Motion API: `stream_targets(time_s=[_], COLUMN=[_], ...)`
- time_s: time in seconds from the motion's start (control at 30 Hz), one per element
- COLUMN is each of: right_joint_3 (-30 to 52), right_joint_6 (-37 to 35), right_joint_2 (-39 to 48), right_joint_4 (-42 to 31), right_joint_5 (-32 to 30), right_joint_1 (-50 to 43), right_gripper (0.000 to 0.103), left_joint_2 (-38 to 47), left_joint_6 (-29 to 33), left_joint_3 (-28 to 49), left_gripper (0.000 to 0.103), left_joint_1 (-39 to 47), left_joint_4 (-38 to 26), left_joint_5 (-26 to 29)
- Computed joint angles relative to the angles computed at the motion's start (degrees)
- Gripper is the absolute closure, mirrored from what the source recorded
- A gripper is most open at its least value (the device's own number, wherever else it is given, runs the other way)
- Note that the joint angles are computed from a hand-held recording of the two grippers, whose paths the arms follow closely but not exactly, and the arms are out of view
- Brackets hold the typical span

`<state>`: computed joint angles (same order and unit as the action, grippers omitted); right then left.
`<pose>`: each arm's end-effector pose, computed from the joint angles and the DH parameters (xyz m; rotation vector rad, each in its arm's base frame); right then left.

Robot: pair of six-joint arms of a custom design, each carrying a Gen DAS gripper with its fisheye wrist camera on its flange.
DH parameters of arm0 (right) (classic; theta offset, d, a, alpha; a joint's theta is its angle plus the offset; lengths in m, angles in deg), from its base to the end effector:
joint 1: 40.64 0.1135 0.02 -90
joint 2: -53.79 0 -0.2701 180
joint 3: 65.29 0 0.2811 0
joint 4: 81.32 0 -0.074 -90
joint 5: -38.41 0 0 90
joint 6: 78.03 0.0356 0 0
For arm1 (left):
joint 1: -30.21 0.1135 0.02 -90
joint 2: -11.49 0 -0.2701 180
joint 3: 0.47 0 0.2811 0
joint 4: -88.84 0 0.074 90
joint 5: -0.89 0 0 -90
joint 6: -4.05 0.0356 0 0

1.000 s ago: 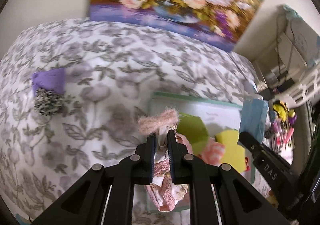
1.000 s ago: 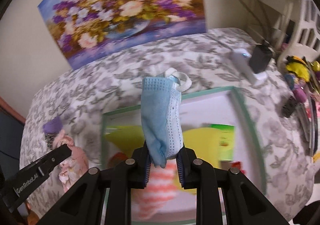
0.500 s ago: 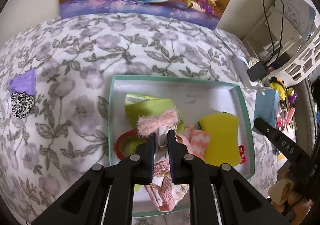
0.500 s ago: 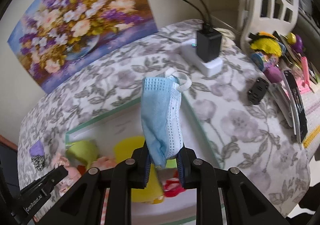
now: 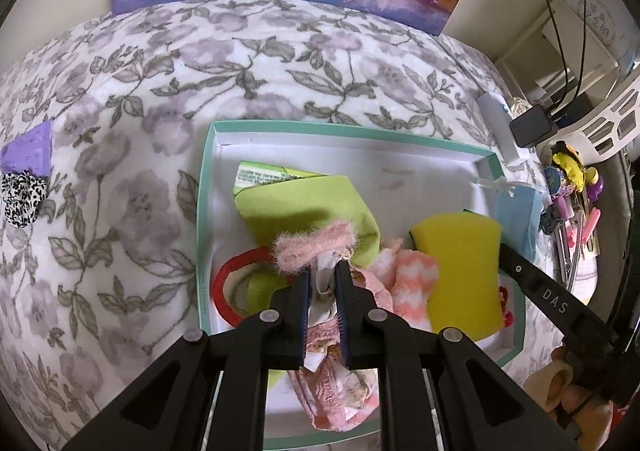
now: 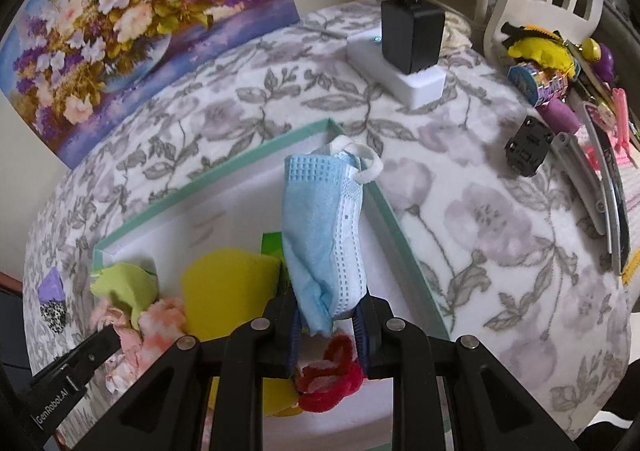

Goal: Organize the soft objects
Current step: 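Carry the pink floral cloth and blue face mask over the tray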

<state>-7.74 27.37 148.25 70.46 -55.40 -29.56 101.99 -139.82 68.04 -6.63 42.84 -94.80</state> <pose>0.3056 0.0622 0.1146 0.0827 2.7241 0.2259 0.2614 -0.1914 0.1769 -0.4394 2.7530 -0.2884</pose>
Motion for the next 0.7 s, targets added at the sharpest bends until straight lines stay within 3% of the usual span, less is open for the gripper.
stream_targets(time_s=[0.43,0.57,0.7], right_joint_3=[0.90,1.89,2.32], right_joint_6=[-0.27,-0.42,-0.49], right_joint_2=[1.22,1.61,0.94], right_joint_4=[-1.21,-2.81,-4.62], right_joint_5=[-0.31,-0.32,0.00], right_joint_1=[0.47,0.31,-0.31], right_gripper=[0.077,0.077,0.069], left_joint_2=[0.49,-0.42,-1.76], left_joint_6=[0.06,-0.14,-0.21], left_joint_3=[-0.49,0.12,0.57], left_gripper=[0.087,0.072,0.065], left_joint_1=[0.79,0.77,0.67], left_joint_4=[0.83,-0.62,-1.95], left_joint_5=[0.95,0.40,-0.33])
